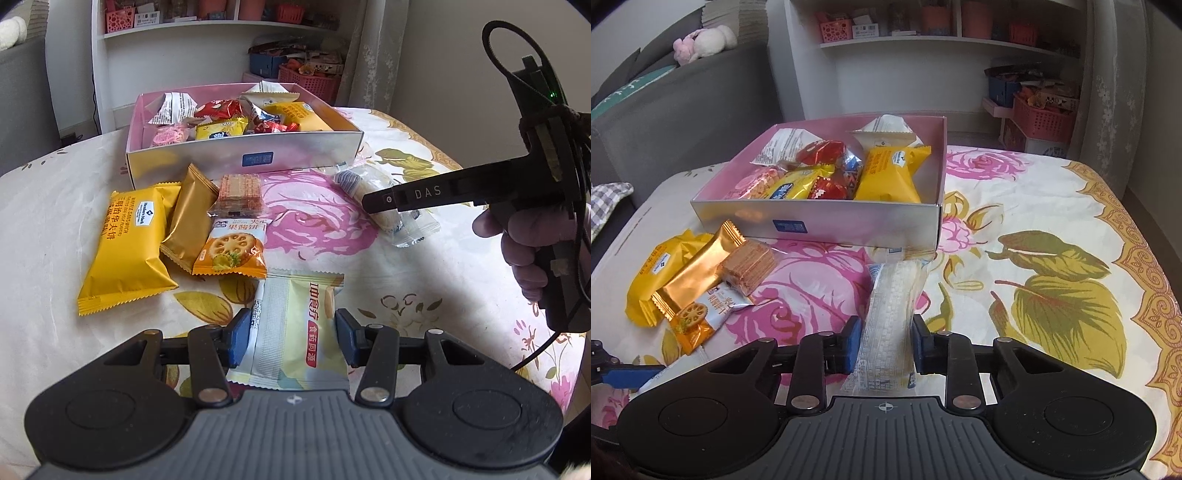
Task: Organize snacks
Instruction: 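Grasp the white-green bun pack with the left tool while the right tool grasps the clear bread pack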
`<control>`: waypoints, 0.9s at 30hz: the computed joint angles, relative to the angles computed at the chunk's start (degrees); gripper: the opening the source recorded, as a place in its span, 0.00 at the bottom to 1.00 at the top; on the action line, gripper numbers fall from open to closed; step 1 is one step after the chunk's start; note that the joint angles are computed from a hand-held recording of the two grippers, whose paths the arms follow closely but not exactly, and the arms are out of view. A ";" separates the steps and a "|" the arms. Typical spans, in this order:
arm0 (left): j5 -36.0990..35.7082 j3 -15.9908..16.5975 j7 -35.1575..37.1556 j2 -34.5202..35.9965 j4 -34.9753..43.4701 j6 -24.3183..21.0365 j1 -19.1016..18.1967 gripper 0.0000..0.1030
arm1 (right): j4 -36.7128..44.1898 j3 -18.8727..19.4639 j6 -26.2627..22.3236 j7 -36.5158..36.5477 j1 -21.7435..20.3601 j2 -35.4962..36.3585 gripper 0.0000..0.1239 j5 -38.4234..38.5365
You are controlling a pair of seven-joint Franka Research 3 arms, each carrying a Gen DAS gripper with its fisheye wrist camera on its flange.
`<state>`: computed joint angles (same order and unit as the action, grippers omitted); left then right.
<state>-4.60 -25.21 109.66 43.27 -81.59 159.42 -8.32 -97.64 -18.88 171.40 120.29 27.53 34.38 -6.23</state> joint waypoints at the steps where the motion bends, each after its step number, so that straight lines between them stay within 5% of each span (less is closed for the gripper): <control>1: 0.02 0.02 -0.05 0.01 0.06 0.02 -0.03 0.44 | -0.03 0.58 -0.44 -0.31 -0.39 -0.28 0.21 0.31; 20: -3.34 -1.75 -1.25 -0.35 0.91 -1.53 1.42 0.43 | -2.28 16.13 -2.54 -8.93 -11.84 -5.32 0.17 15.34; 22: -3.70 -1.90 -0.79 -0.70 0.40 -1.37 1.48 0.43 | -2.57 16.82 -2.54 -9.64 -12.25 -5.75 0.16 16.75; 23: -3.90 -2.05 -0.53 -0.77 0.32 -1.47 1.54 0.43 | -2.69 16.91 -2.56 -9.86 -12.26 -5.95 0.05 17.21; 27: -4.43 -1.95 -0.16 -0.95 0.27 -1.87 1.29 0.43 | -3.19 15.78 -2.56 -10.29 -11.07 -6.57 0.04 17.10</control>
<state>-9.03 -27.15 109.50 42.32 -81.32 157.55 -7.03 -100.83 -3.10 168.84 110.01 16.46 27.81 10.87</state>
